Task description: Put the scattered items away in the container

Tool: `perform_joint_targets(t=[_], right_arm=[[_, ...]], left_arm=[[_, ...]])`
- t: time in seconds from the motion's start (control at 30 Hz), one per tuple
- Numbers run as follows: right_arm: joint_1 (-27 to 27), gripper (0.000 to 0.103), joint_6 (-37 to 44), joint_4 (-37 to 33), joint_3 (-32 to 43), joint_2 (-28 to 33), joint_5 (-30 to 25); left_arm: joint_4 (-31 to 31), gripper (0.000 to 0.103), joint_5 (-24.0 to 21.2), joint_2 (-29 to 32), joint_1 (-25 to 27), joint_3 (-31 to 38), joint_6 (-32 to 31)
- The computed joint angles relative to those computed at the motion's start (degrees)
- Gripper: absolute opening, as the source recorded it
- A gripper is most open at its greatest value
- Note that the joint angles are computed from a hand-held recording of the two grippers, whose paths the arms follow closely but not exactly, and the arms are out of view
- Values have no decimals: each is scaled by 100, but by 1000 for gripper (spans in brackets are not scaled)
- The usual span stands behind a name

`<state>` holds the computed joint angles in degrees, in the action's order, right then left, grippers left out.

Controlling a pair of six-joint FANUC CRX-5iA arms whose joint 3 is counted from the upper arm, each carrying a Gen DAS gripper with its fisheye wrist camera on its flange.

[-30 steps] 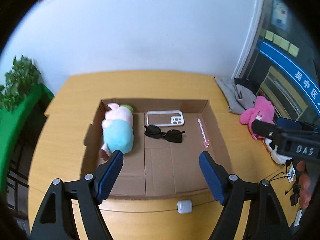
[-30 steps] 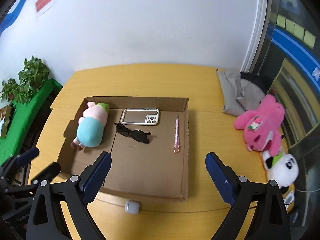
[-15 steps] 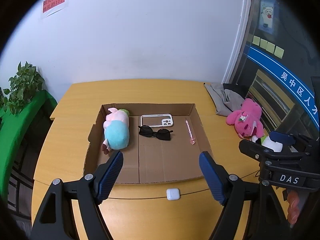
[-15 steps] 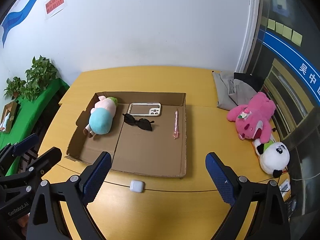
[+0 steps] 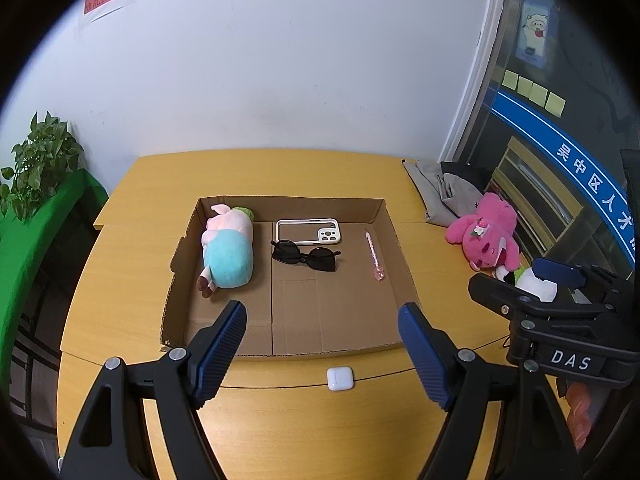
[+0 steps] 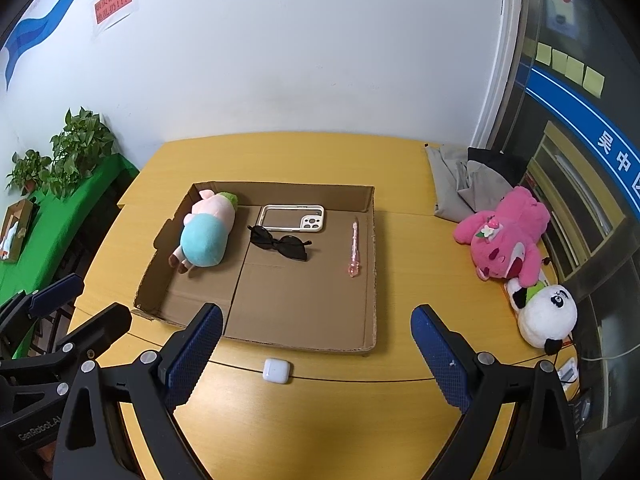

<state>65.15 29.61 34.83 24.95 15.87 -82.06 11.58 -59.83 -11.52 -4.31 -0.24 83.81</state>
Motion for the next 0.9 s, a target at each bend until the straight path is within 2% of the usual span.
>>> perform_joint_targets(t=[0.33,0.9], right_arm=[[-70,97,187,-148,92,115,-15],[-415,97,463,-481,315,440,80]], left_arm=[[120,78,-117,103,92,12,-26],[476,78,-202,667,285,-1,-315]])
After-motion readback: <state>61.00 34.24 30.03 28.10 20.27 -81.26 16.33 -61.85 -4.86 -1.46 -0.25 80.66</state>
